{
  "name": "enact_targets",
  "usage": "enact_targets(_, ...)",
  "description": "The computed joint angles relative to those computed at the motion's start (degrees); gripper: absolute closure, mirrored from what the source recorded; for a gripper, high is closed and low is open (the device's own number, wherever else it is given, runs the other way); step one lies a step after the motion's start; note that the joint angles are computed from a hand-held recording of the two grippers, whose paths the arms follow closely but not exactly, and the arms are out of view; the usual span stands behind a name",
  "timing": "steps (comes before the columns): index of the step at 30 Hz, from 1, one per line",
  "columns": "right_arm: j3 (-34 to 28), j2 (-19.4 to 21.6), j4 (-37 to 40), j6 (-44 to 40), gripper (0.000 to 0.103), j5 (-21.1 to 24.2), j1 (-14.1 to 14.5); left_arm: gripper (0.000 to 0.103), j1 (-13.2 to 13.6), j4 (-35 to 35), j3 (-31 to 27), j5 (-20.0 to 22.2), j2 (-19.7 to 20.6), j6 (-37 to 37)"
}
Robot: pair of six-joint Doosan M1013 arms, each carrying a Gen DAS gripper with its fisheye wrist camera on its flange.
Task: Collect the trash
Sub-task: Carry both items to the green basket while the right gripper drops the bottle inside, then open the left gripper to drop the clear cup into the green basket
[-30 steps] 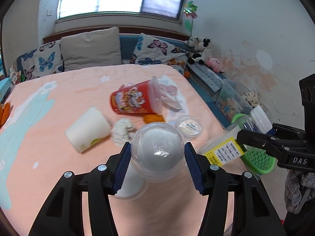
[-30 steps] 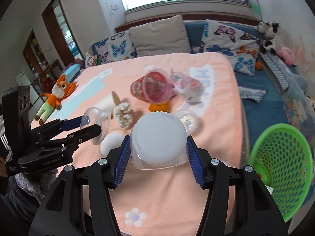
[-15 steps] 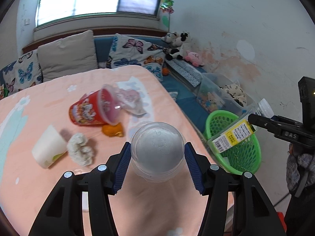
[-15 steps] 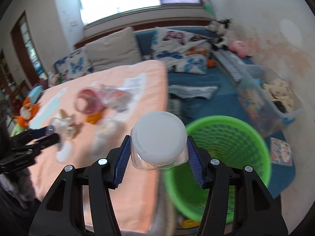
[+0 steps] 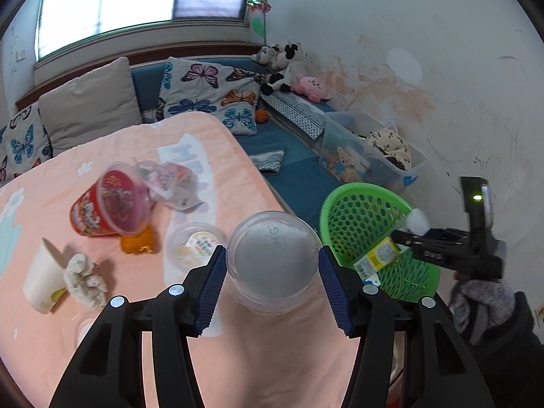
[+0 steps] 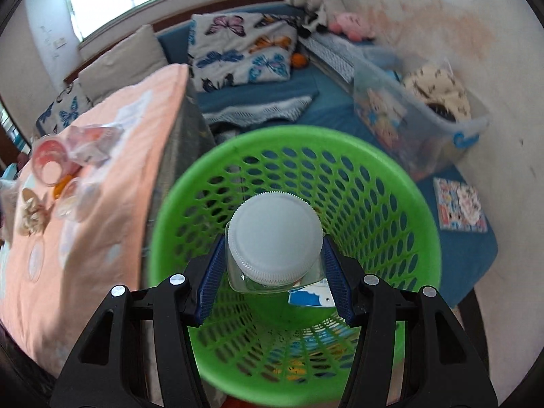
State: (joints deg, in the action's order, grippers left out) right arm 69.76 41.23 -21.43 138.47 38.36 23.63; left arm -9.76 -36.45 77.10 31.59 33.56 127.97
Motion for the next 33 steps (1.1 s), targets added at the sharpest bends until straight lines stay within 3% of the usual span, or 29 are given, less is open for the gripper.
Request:
enact_targets(12,-3.28,4.01,7.61,-2.06,0.046,-0.58,-2.31,0.049,-1.96,4.47,-2.65,2.31,2.04,-3.41)
enact_targets(14,-2.75,3.76,7.59,-2.02,0.039,-1.58,-2.39,0.049,-2.23,4.76,-3.16,2.75,2.44,-3.62)
enact_targets(16,-2.27,3.34,6.4,-1.43,0.035,-2.11,-2.33,0.049,-2.46,4.8,-3.73,3.23,2.89,-3.83)
enact_targets(33,8.1,-5.17,-4.99,7.59,0.034,-7.85,-1.4,0.049,-6.57,6.36,-8.42,8.83,6.52,-2.43)
